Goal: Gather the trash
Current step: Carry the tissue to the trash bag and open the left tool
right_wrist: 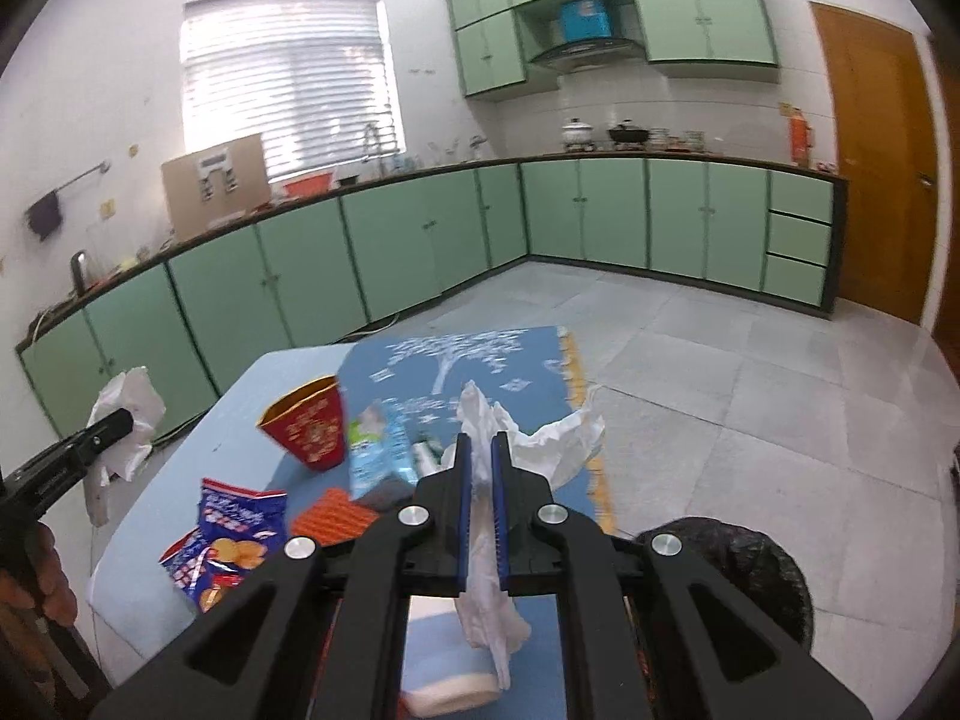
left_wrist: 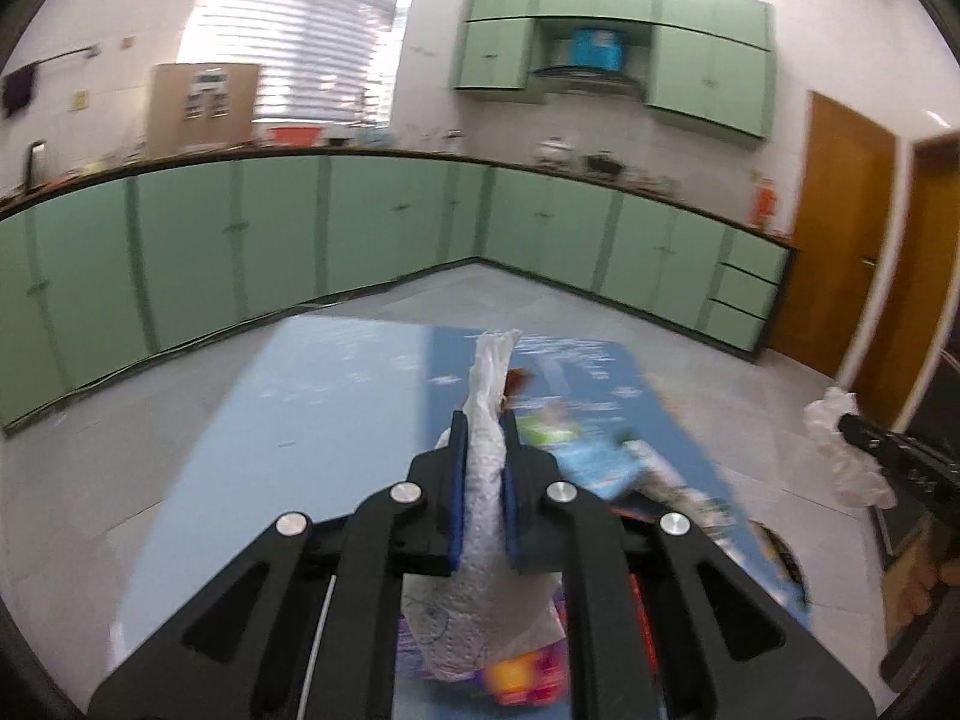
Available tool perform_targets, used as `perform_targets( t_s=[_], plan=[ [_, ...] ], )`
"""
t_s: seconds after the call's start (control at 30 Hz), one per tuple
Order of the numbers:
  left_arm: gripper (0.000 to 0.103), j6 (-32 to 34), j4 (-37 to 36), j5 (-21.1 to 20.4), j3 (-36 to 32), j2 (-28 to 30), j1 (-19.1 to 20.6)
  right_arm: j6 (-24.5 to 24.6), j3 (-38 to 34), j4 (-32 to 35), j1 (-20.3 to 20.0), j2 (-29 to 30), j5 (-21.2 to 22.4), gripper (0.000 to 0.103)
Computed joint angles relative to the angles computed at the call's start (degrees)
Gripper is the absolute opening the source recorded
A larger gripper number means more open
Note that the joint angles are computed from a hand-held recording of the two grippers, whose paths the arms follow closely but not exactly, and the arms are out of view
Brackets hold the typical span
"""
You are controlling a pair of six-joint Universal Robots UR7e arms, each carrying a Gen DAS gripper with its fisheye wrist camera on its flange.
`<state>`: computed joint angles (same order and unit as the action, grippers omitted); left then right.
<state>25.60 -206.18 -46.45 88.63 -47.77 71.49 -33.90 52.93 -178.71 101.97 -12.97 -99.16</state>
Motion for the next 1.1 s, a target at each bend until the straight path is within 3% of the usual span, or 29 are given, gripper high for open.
perform_targets(
  t_s=[0.17,0.4,0.67,0.77,0.83,0.9,1.1],
  plan=[
    [0.009,-0.92,6.05,-6.92,-6.19,5.57,-1.44,1.11,3.13,-3.99,-1.91,-3.27,-1.81,0.007],
    [0.009,-4.49,20.39,-17.82,-20.15,16.23,-2.30,2.91,4.24,-5.67,-5.27,-5.75,-5.31,0.007],
    [0.011,-5.28,35.87,-22.05,-37.15,28.32,-1.60,5.54,-0.38,-2.10,-9.36,-3.61,-9.43,0.007],
    [0.020,-6.32,40.77,-22.72,-41.90,31.17,-1.17,6.66,-3.17,0.66,-10.37,-2.24,-9.83,0.007],
    [0.033,-6.39,43.00,-22.91,-44.26,32.40,-0.87,6.60,-4.52,1.48,-10.72,-1.37,-10.44,0.010],
    [0.054,-6.66,44.22,-22.92,-46.30,33.54,-0.60,6.85,-5.86,2.11,-11.01,-0.53,-11.27,0.013],
    [0.061,-8.19,45.52,-23.53,-47.38,33.10,-0.07,7.83,-7.27,2.68,-11.33,0.27,-13.06,0.046]
  ],
)
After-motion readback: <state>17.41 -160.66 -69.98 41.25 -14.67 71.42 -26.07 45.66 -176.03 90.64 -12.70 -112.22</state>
